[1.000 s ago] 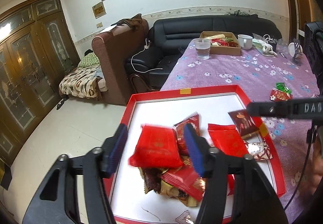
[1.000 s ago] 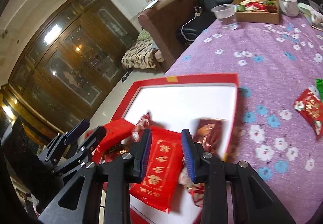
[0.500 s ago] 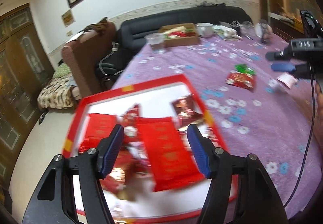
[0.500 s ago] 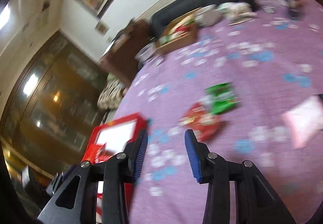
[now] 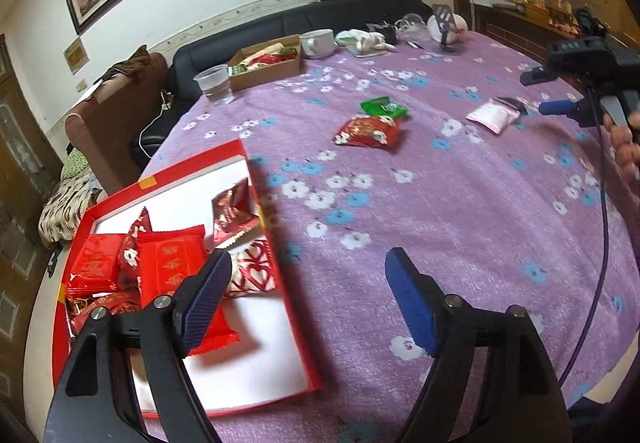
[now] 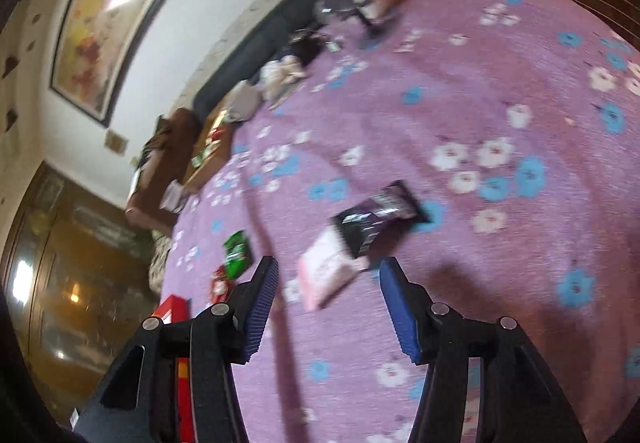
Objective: Organize snacks
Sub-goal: 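Move both grippers back to the table toward the pink wafer and dark packet, then grasp the dark packet with the right gripper while the left grasps the pink-white wafer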
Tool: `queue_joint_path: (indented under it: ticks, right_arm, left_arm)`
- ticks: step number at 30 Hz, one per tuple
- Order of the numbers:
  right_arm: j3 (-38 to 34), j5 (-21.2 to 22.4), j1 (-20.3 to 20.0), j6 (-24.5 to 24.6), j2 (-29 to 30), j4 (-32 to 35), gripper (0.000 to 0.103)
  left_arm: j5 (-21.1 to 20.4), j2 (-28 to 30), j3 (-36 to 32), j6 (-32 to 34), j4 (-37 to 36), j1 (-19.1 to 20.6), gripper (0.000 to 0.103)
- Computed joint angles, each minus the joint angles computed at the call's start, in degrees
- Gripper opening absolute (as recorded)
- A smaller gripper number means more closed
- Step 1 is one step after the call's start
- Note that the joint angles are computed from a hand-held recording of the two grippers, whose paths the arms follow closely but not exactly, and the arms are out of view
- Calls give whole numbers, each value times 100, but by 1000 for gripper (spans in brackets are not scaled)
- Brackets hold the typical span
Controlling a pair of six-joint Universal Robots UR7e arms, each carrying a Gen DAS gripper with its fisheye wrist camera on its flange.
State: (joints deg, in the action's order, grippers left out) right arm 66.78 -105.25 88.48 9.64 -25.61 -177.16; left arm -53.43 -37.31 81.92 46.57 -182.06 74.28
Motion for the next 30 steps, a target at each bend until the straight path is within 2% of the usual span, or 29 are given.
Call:
queue_joint_path:
  ticks: [3, 7, 10, 11, 15, 18, 20, 21, 22, 25, 27, 30]
  right_arm:
    - [-301, -275, 15, 67, 88, 221, 60]
    - [-1435, -1056, 181, -354, 594, 1040, 63]
    - [-2122, -1282, 210, -584, 910, 1916, 63]
    - [-2195, -1296, 195, -628, 960, 2021, 64]
    - [-2045, -1300, 146, -1036, 998, 1643, 64]
    - [-2350, -1806, 252, -1655, 1254, 1613, 61]
    - [-2741, -2372, 345, -2199, 1565, 1481, 45]
    - [-2708, -2380, 343, -2182, 1543, 1456, 40]
    - [-2594, -2296, 318, -2079, 1457, 1438, 27]
    - [-1814, -1260, 48, -1252, 835, 1430, 19]
    - [-1328, -351, -192, -707, 459, 1325, 19]
    - [-924, 529, -425, -229, 176, 1055, 19]
  left_arm:
    - [92, -4, 22, 29, 3, -7, 79]
    - [175, -24, 14, -23, 57, 4, 79]
    - [237, -12, -16, -49, 114, -5, 79]
    - [251, -2, -31, -44, 131, -12, 79]
    - [315, 85, -154, -51, 322, -77, 79]
    - [258, 156, -303, -201, 685, -167, 79]
    - [171, 203, -405, -279, 861, -235, 79]
    - [130, 231, -460, -293, 925, -264, 79]
    - [55, 278, -545, -309, 1016, -315, 79]
    - [-119, 429, -815, -434, 1320, -440, 79]
    - [-273, 564, -1037, -526, 1572, -509, 79]
    - [-421, 928, -1501, -538, 1811, -622, 79]
